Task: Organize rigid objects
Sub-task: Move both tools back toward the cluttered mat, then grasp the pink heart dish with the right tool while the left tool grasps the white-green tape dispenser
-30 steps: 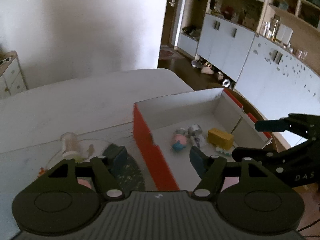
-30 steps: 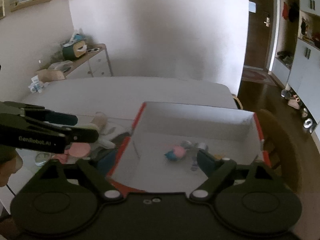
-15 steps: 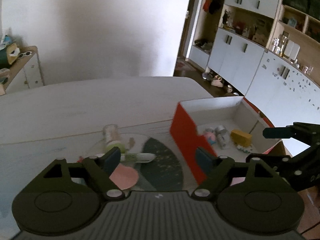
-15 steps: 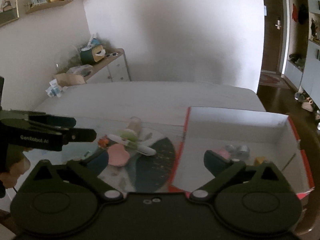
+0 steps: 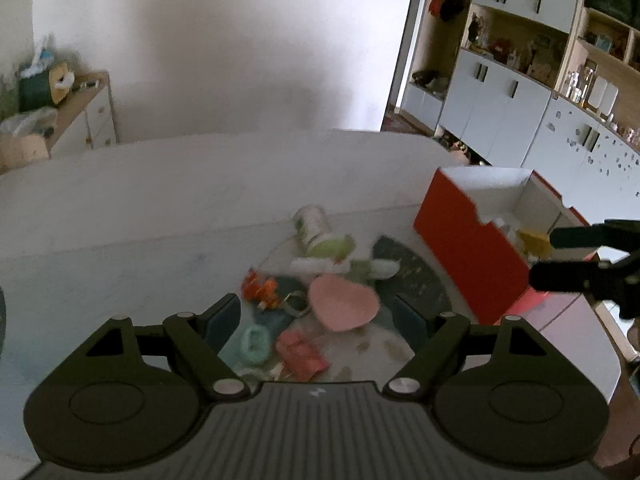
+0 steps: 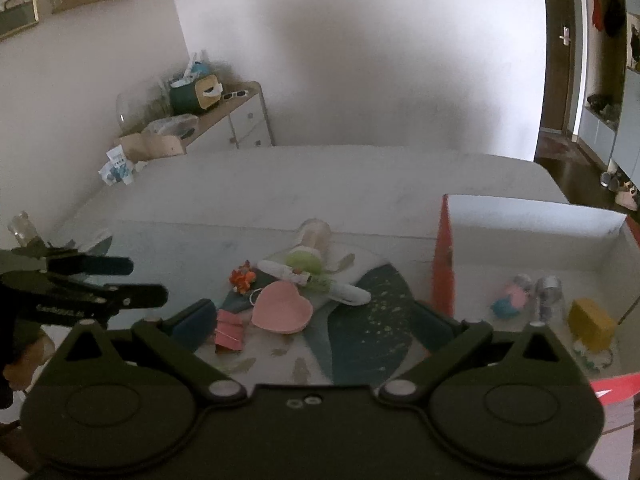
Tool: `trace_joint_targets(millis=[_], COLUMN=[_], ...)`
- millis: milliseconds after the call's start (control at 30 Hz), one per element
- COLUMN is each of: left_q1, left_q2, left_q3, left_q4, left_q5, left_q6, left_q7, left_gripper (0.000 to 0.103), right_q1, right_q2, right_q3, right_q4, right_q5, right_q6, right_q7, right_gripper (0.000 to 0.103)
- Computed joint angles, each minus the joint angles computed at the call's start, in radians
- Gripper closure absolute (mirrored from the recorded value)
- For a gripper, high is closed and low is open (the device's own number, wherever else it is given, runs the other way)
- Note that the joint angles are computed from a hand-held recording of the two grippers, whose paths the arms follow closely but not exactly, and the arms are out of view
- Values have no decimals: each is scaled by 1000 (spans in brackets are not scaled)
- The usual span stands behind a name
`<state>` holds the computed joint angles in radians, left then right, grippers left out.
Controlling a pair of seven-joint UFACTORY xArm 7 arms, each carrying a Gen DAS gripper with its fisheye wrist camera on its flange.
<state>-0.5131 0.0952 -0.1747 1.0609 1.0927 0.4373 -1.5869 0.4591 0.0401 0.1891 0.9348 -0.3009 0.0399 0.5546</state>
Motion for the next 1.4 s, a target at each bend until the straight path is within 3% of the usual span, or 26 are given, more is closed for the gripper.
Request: trace_joint_targets(millis=[200, 400, 533, 867, 1233, 1400], left_q1=[40, 80, 91, 78, 65, 47], left_q2=[-49, -46, -31, 23, 85, 94], left_q3=[6, 9, 16, 39, 79, 84], left_q4=[-108, -170, -197, -199, -180, -169], left_q5=[29, 31, 55, 130, 154, 172], left_q6=[-30, -73, -113, -142, -167, -139], left_q7=[-39, -47, -53, -80, -78, -91], left_gripper=[20, 20, 20, 20, 20, 20], right_q1=[80, 126, 148, 168, 219, 220], right_q2=[82, 156, 204, 324, 453, 489], right_q3=[-63, -86, -96, -82, -130, -131], right_q4=[90, 160, 205, 316, 458, 491], right_q5=[-188, -225, -228, -121, -103, -76], right_q6=[53, 100, 136, 198, 269, 275], right_q7=[188, 210, 194, 32, -6, -8], right_gripper=[1, 1, 1, 3, 6, 9])
